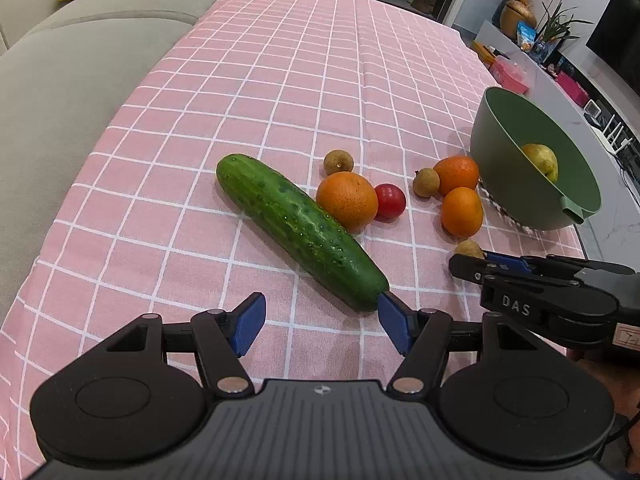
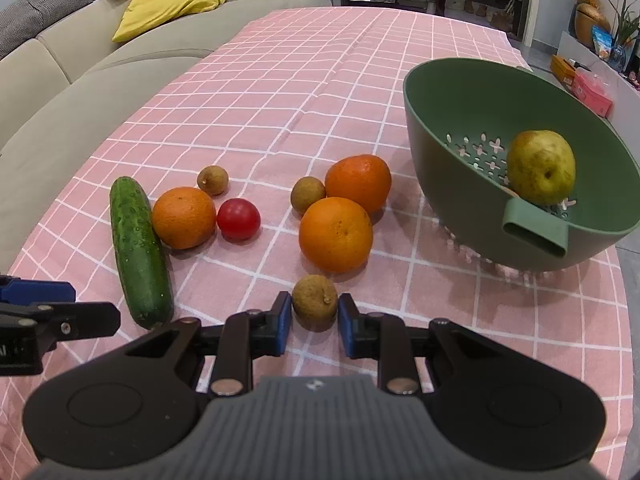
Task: Organize fruits
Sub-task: 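Move the right tool to a small brown kiwi and grasp it, then grasp an orange with the left tool while the right tool holds the kiwi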
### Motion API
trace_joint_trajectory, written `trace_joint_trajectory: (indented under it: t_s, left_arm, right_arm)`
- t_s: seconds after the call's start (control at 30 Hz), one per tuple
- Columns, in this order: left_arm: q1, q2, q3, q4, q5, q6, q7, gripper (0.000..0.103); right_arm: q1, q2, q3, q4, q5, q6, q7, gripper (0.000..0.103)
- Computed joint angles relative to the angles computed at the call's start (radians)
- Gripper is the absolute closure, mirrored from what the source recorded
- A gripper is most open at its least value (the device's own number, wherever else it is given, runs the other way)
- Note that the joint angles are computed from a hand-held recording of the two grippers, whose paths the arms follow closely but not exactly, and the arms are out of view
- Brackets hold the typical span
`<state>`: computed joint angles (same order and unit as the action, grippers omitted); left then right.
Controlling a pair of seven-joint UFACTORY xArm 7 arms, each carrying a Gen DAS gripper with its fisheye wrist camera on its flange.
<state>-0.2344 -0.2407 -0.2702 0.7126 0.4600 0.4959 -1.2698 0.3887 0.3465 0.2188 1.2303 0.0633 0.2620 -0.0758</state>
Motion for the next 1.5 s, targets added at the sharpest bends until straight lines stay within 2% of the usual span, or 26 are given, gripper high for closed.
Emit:
trace_joint_trajectory:
  t_s: [0.27, 0.47, 0.6, 0.83, 1.07, 1.23, 1.4, 1.5]
  left_arm:
    - [0.003, 0.021, -0.011, 0.018, 0.058, 0.015, -0.017, 0.027]
    - [-0.016, 0.037, -0.002, 0.055, 0.085, 0.037, 0.027, 0.027]
    - [-0.029, 0.065, 0.012, 0.104, 0.089, 0.063, 0.109, 0.027]
    - [-0.035, 0.14, 0.061, 0.17, 0.128, 0.012, 0.338, 0.027]
    - [-0.036, 0.225, 0.104, 0.223, 0.089, -0.013, 0.483, 0.027]
    - [-0.048, 0.284, 0.126, 0.267, 0.011, -0.014, 0.605, 0.027]
    - [-0.064, 0.323, 0.144, 0.291, 0.004, 0.0, 0.638, 0.028]
    - [-0.075, 0.333, 0.158, 0.293, 0.041, 0.0, 0.602, 0.031]
  right_arm:
    - [-0.034, -0.029, 0.008, -0.026, 0.042, 0.008, -0.034, 0.082]
    - [-0.048, -0.043, 0.012, -0.024, 0.069, 0.037, -0.048, 0.082]
    - [-0.055, -0.047, 0.011, 0.008, 0.087, 0.123, -0.068, 0.082]
    - [-0.063, -0.072, 0.013, 0.007, 0.14, 0.137, -0.111, 0.082]
    - [-0.062, -0.068, 0.003, 0.018, 0.156, 0.149, -0.109, 0.082]
    - [-0.059, -0.066, -0.003, 0.023, 0.149, 0.161, -0.102, 0.081]
    - [-0.06, -0.061, -0.005, 0.029, 0.147, 0.17, -0.096, 0.081]
    - [-0.061, -0.058, -0.006, 0.032, 0.147, 0.173, -0.093, 0.081]
